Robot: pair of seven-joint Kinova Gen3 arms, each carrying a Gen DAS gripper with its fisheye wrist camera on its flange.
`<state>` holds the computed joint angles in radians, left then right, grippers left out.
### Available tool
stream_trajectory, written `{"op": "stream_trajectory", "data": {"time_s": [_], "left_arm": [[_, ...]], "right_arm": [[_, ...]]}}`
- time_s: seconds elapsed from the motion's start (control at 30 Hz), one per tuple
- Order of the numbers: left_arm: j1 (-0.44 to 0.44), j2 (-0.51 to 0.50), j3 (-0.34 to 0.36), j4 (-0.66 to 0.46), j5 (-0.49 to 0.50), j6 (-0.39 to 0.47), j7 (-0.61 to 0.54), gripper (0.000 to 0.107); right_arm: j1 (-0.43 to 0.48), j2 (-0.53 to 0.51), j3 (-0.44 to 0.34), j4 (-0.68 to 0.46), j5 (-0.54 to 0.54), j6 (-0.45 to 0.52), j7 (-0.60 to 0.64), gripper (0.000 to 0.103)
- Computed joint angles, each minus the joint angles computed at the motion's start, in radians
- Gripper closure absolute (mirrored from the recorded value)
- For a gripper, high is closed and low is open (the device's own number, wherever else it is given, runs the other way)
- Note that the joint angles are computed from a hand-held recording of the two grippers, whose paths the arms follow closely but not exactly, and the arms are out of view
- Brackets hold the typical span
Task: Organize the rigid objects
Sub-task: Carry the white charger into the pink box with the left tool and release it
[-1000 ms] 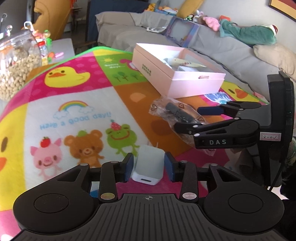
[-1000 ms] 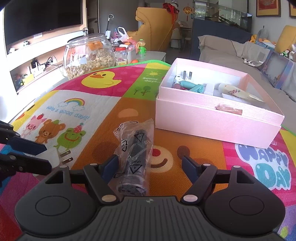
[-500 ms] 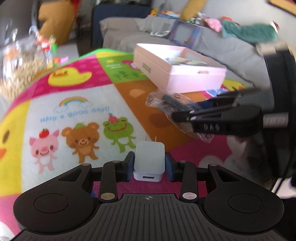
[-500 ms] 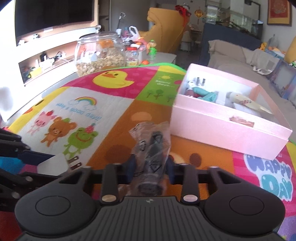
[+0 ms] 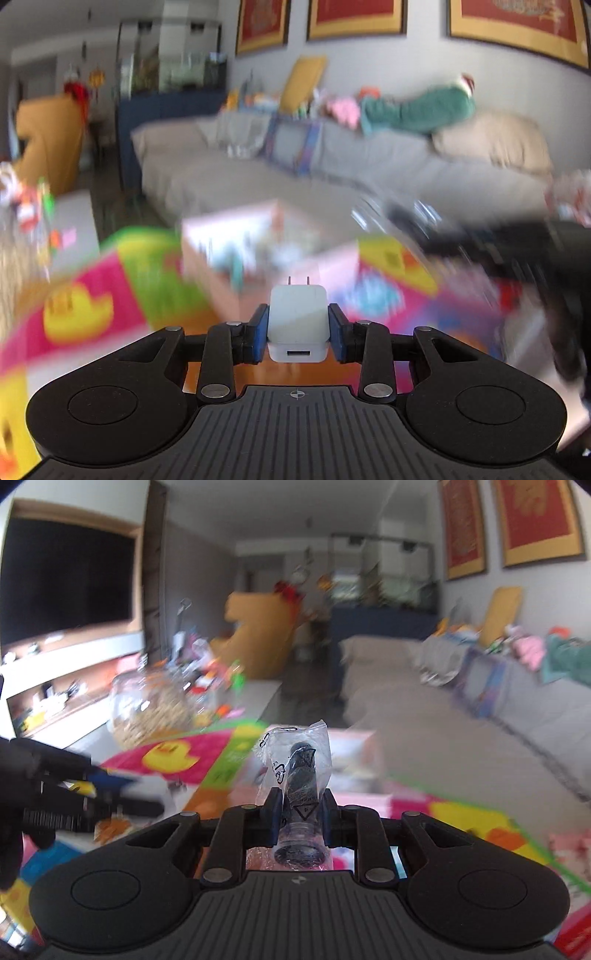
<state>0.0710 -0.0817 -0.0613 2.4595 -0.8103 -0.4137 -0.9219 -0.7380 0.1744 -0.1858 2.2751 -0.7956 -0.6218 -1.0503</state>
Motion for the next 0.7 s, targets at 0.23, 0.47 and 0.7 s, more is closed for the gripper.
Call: {"op": "stream_trajectory", "data": {"time_s": [0.23, 0.47, 0.7], "left_arm": [[-0.048, 0.218, 0.131, -0.290, 0.268, -0.011, -0.105, 0.070], [-0.112, 0.273, 0.215, -0.324, 0.373, 0.102, -0.146, 0.072], [-0.244, 0.219, 0.301, -0.166, 0.226, 0.150, 0.007, 0.072]], "right_arm": [[0.037, 0.028, 0.015, 0.024, 0.001, -0.056, -0.056, 0.082], [0.032, 0.083, 0.046, 0.011, -0.036, -0.047, -0.063, 0.083], [-0.028, 0.118, 0.136, -0.047, -0.120, 0.054, 0.076, 0.071]]}}
